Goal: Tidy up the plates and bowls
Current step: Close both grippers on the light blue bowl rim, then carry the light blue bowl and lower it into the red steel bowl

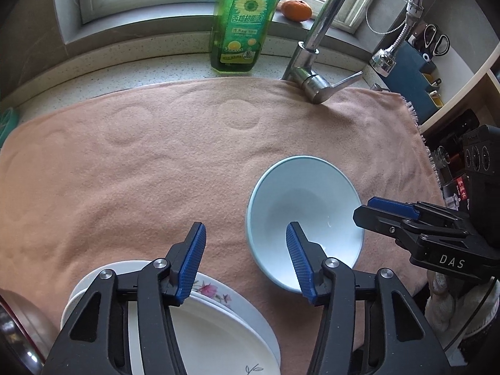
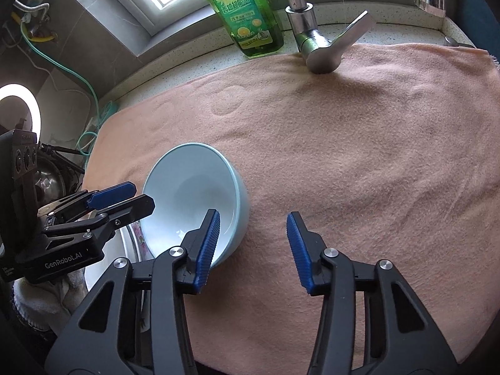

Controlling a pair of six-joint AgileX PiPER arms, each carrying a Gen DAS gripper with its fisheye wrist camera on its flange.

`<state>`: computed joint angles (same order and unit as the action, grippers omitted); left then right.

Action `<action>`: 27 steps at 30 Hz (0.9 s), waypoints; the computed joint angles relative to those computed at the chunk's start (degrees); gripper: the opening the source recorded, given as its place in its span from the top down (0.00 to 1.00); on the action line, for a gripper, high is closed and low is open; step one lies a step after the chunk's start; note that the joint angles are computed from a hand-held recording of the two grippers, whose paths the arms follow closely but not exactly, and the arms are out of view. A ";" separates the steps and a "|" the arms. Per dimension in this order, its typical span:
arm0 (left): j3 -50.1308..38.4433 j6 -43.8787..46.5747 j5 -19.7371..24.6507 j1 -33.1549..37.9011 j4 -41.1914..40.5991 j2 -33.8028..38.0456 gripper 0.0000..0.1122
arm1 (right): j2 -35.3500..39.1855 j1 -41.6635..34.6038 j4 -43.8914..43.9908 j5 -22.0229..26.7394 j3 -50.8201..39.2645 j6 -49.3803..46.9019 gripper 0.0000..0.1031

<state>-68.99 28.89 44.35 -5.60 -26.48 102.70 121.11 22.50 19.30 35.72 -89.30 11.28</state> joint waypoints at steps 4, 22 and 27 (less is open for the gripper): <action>-0.26 0.74 0.49 -0.03 -0.75 0.97 0.72 | 0.76 -0.43 2.70 0.48 -0.21 -1.91 0.67; -0.56 2.71 1.55 0.75 -4.01 2.58 0.90 | 3.02 0.27 1.64 2.90 -4.58 -0.52 0.90; 0.03 3.84 1.88 1.54 -4.93 1.22 0.90 | 2.51 0.89 0.06 3.63 -5.41 1.66 0.90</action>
